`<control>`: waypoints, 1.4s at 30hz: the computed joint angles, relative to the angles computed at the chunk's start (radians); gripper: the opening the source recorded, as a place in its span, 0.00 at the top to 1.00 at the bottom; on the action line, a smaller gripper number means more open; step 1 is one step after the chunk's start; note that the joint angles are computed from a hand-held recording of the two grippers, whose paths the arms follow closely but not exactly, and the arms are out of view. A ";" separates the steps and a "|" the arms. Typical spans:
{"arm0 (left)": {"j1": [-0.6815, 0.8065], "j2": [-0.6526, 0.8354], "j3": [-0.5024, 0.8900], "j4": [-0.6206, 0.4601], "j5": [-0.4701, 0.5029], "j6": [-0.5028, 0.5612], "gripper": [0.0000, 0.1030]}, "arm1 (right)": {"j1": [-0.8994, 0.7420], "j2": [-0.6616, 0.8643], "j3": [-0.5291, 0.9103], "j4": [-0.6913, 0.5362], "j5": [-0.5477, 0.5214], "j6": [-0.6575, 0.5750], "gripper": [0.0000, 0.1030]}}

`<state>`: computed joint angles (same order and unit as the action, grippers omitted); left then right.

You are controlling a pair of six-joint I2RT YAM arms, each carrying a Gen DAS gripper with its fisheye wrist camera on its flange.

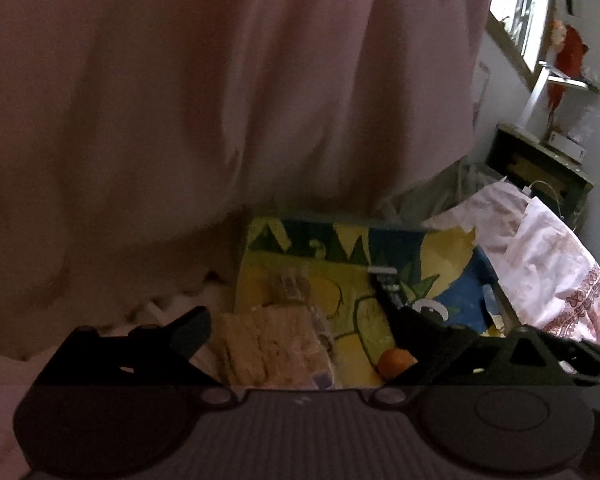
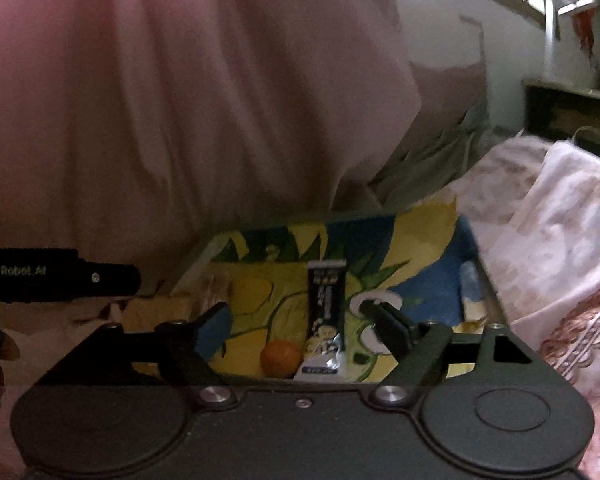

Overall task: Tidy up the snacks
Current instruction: 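Open right tool to drop the orange in the tray while left tool releases the cracker bag, then withdraw both tools from the tray back over the remaining snacks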

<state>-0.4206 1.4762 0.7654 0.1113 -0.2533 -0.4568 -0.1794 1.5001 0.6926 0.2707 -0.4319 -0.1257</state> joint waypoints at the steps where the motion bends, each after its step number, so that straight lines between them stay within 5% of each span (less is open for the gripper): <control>1: -0.009 -0.019 -0.008 -0.003 -0.017 -0.001 0.02 | -0.008 -0.024 -0.007 -0.008 -0.005 -0.003 0.21; 13: -0.176 -0.309 -0.125 -0.115 -0.220 -0.035 0.00 | -0.168 -0.380 -0.140 -0.130 -0.136 -0.036 0.03; 20: -0.356 -0.471 -0.176 -0.317 -0.394 -0.124 0.00 | -0.318 -0.620 -0.207 -0.296 -0.266 -0.166 0.01; 29: -0.609 -0.509 -0.117 -0.738 -0.580 -0.467 0.00 | -0.535 -0.810 -0.207 -0.619 -0.424 -0.321 0.01; 33: -0.711 -0.489 -0.088 -0.928 -0.616 -0.660 0.00 | -0.641 -0.841 -0.190 -0.812 -0.504 -0.480 0.01; 42: -0.903 -0.402 -0.041 -1.162 -0.615 -0.973 0.00 | -0.850 -0.867 -0.147 -1.239 -0.574 -0.902 0.01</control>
